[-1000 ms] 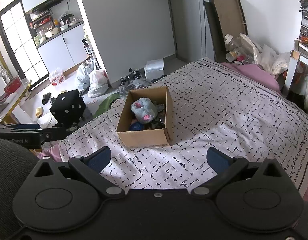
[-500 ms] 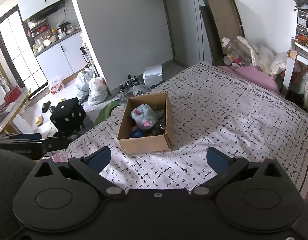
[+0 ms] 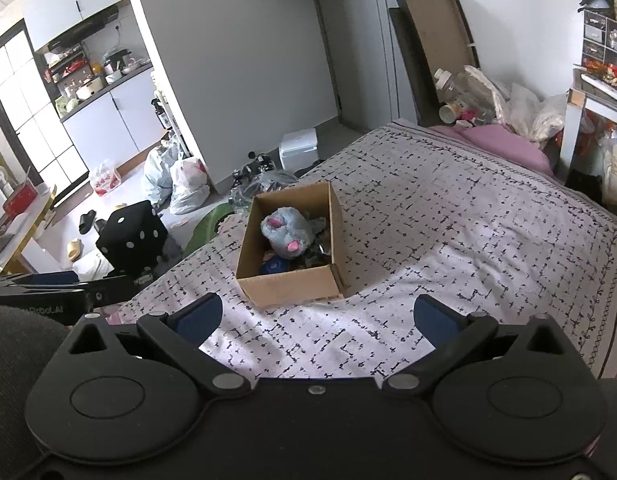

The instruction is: Organize soft objects

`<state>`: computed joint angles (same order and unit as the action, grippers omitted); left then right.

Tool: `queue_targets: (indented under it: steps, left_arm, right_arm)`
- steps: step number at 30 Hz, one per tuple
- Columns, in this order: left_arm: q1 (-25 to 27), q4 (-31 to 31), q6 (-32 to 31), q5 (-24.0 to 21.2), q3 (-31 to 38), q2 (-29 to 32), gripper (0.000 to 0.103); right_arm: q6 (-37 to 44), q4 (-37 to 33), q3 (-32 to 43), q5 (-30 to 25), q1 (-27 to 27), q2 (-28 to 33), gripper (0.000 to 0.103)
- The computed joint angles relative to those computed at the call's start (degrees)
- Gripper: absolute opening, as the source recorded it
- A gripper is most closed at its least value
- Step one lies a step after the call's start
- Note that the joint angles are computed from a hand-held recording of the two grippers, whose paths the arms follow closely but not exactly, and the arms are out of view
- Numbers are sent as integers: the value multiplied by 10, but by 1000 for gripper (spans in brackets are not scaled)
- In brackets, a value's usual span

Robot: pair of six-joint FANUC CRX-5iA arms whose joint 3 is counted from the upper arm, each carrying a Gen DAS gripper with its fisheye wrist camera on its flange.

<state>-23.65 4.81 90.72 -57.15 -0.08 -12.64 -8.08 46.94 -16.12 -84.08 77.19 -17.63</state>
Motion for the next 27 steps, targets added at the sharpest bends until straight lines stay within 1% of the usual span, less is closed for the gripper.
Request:
queue_targets:
  steps: [9, 27]
  left_arm:
    - [-4, -8, 3, 1, 1, -3, 103]
    - [-5, -6, 4, -4, 5, -7, 103]
  right_arm:
    - [-3, 0, 6, -19, 7, 4, 103]
    - [0, 4, 10, -28, 12, 8, 103]
